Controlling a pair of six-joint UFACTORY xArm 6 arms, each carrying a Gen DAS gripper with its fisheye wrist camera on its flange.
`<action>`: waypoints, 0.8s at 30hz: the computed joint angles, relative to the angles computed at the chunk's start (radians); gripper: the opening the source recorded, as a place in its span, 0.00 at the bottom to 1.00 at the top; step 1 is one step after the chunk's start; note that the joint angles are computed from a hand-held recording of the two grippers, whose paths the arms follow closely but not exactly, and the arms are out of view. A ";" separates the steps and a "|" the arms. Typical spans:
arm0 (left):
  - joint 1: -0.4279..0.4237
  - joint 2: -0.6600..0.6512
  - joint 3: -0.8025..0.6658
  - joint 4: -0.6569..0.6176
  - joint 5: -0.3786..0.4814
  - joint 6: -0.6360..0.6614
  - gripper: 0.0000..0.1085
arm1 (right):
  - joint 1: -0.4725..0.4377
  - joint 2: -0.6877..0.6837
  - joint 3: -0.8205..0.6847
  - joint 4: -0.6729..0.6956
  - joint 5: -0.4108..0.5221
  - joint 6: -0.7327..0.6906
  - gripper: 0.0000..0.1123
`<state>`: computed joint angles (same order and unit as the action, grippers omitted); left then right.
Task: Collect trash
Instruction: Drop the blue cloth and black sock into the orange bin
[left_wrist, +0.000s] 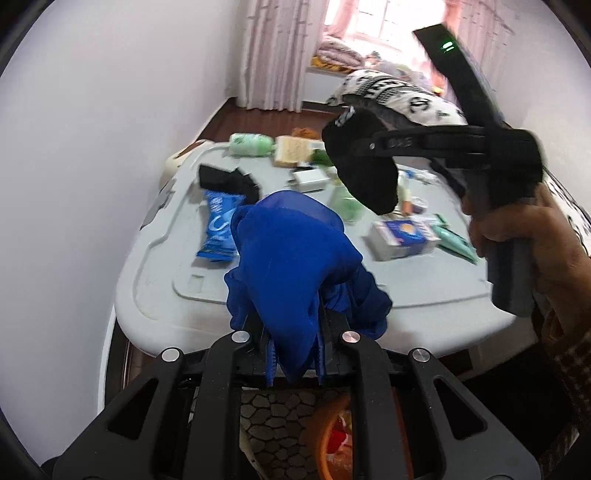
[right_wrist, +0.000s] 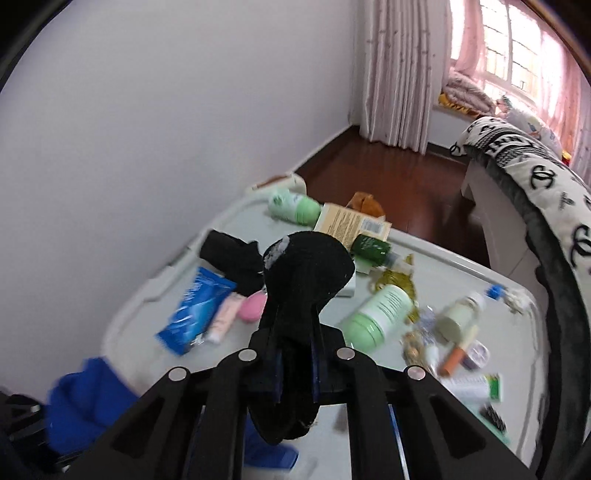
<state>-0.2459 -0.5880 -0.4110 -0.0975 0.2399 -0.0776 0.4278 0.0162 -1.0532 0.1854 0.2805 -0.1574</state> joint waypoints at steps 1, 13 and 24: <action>-0.020 -0.036 0.012 0.016 0.019 -0.010 0.13 | -0.001 -0.059 0.051 0.015 0.002 -0.009 0.09; -0.294 -0.344 0.188 0.017 0.354 -0.121 0.13 | -0.039 -0.700 0.705 0.001 0.219 0.110 0.09; -0.361 -0.153 0.144 0.066 0.422 -0.183 0.26 | -0.025 -0.745 0.832 0.002 0.317 0.159 0.51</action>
